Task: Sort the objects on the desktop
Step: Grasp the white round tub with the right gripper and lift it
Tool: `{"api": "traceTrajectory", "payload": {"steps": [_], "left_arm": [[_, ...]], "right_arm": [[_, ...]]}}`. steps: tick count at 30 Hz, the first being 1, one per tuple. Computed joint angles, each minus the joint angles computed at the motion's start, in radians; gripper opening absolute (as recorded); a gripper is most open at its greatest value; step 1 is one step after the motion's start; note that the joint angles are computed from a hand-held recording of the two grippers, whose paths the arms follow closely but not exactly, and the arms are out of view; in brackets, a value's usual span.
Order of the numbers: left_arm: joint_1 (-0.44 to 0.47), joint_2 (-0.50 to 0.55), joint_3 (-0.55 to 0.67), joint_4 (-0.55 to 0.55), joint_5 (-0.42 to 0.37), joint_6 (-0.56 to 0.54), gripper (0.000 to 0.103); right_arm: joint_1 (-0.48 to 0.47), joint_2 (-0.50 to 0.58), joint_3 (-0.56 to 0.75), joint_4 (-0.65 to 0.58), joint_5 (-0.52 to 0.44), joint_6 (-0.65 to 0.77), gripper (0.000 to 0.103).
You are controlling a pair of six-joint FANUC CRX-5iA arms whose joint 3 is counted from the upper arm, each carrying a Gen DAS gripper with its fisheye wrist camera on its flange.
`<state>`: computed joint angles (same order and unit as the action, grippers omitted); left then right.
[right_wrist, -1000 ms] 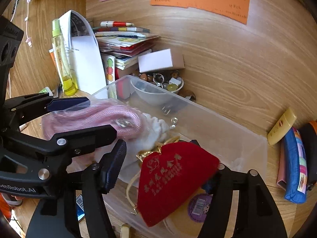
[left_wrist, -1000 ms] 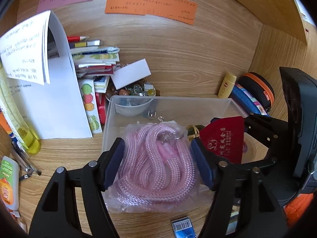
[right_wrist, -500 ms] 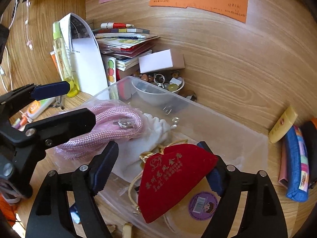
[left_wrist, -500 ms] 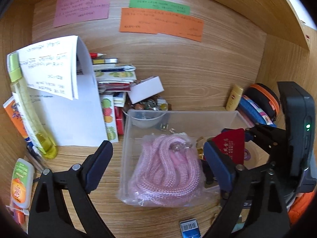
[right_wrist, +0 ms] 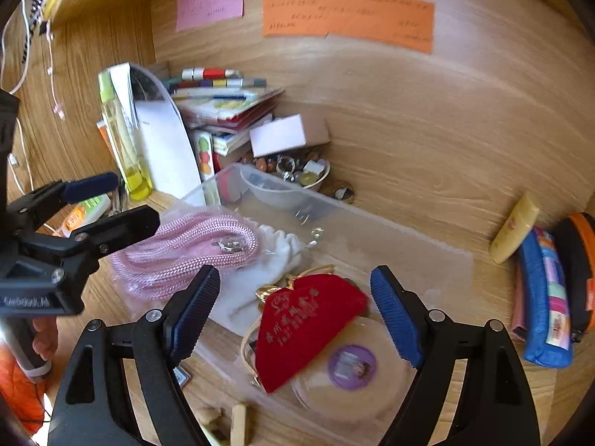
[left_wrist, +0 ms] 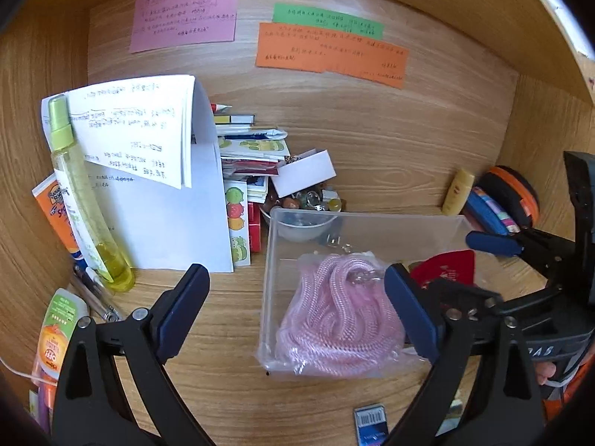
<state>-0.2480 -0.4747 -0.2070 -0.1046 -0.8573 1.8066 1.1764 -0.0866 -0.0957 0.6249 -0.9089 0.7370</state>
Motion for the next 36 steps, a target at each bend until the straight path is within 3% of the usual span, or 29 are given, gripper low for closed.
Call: {"api": "traceTrajectory", "payload": {"steps": [6, 14, 20, 27, 36], "left_arm": [[-0.129, -0.028, 0.052, -0.189, -0.068, 0.122, 0.099], [-0.464, -0.022, 0.130, -0.552, -0.232, 0.329, 0.101], [-0.571, -0.038, 0.112, -0.585, -0.284, 0.384, 0.101], [-0.718, -0.023, 0.104, -0.662, -0.377, 0.493, 0.101], [-0.879, -0.015, 0.096, -0.758, -0.504, 0.620, 0.101]], "right_arm": [[0.037, -0.087, -0.091, 0.069, -0.024, -0.074, 0.085], [0.125, -0.203, -0.217, 0.135, -0.064, -0.172, 0.085], [0.220, -0.312, -0.339, 0.213, -0.135, -0.257, 0.086], [0.330, -0.407, -0.425, 0.200, -0.219, -0.328, 0.086], [0.431, -0.447, -0.479, 0.163, -0.167, -0.331, 0.086]]}}
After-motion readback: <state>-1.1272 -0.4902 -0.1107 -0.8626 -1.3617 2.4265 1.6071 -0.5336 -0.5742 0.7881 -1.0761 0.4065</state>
